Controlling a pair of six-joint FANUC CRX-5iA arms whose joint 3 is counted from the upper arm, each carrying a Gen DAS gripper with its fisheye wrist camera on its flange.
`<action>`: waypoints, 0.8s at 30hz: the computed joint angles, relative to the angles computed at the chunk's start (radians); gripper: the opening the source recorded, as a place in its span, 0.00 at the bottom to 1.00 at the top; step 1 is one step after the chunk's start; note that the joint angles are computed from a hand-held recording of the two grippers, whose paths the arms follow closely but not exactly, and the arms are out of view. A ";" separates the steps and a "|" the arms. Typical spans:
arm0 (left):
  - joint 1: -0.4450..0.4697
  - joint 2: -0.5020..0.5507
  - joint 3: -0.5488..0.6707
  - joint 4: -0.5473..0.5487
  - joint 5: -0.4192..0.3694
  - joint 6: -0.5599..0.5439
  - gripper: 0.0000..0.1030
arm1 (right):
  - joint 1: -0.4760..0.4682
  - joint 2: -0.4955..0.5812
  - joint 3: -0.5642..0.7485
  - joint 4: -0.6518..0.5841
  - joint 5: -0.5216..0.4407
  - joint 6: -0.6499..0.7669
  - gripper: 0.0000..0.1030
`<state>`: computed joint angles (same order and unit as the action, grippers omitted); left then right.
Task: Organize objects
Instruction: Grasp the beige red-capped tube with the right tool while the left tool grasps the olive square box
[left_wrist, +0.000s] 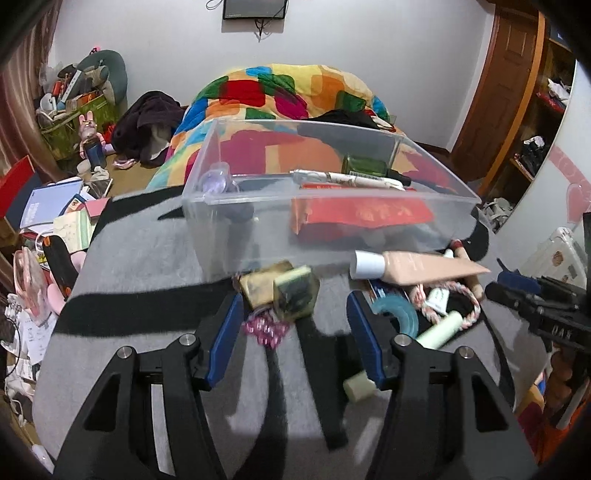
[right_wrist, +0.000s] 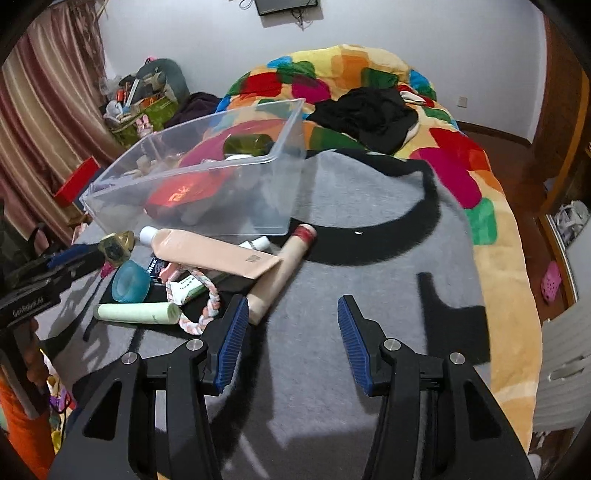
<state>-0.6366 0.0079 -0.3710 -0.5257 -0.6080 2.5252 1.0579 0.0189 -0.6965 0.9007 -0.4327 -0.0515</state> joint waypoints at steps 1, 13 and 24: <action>0.001 0.006 0.007 -0.001 -0.004 -0.003 0.51 | 0.004 0.011 0.012 -0.011 -0.003 0.019 0.45; 0.023 0.044 0.018 0.023 0.015 -0.008 0.27 | 0.019 0.094 0.075 0.008 -0.091 -0.017 0.21; 0.014 -0.014 -0.032 -0.012 0.050 0.058 0.27 | 0.014 0.051 0.014 0.119 -0.120 -0.153 0.13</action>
<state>-0.6227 -0.0062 -0.4028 -0.5372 -0.5580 2.5833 1.0717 0.0702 -0.6826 1.0193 -0.5530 -0.2046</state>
